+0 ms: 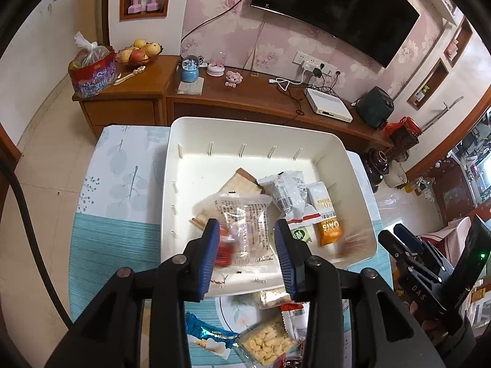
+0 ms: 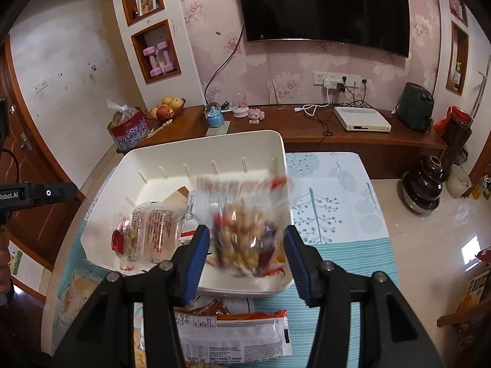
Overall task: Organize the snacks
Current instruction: 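Carry both nut bags over the white tray and open both tools, then withdraw both tools from the tray back over the remaining snacks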
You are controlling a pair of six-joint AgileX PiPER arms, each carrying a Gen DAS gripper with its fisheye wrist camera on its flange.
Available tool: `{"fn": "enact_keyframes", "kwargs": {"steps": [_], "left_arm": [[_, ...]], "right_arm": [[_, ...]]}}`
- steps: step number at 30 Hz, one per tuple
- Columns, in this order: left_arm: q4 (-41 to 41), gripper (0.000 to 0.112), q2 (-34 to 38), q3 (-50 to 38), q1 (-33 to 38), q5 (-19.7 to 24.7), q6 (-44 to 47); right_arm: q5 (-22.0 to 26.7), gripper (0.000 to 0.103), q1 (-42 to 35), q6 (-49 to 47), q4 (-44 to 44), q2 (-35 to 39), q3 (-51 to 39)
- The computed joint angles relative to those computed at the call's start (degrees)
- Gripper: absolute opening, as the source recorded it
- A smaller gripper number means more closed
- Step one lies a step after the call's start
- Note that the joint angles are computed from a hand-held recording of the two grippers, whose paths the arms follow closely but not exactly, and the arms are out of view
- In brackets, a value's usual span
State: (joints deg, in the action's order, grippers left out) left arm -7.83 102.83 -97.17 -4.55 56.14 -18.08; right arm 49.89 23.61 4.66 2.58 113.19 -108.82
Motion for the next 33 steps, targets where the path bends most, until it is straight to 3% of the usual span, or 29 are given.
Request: {"fn": "enact_keyframes", "kwargs": {"steps": [2, 10, 18, 27, 33], "left_arm": [[0.3, 0.038, -0.6, 0.4, 0.0, 0.3, -0.5], [1.1, 0.044, -5.3, 2.0, 0.4, 1.2, -1.9], [-1.1, 0.053, -14.7, 8.1, 1.6, 0.1, -0.8], [-1.4, 0.055, -23.9, 14.9, 1.7, 3.2, -1.0], [3.1, 0.055, -28.7, 18.2, -1.2, 5.7, -6.3]], "right_arm": [[0.2, 0.057, 0.2, 0.8, -0.7, -0.1, 0.0], [0.9, 0.057, 0.7, 3.9, -2.8, -2.9, 2.5], [-0.3, 0.057, 2.1, 7.3, -4.9, -9.7, 9.9], [-1.7, 0.057, 2.9, 8.6, -2.6, -17.1, 19.4], [-2.1, 0.057, 2.0, 6.3, 1.9, -20.2, 23.2]]}}
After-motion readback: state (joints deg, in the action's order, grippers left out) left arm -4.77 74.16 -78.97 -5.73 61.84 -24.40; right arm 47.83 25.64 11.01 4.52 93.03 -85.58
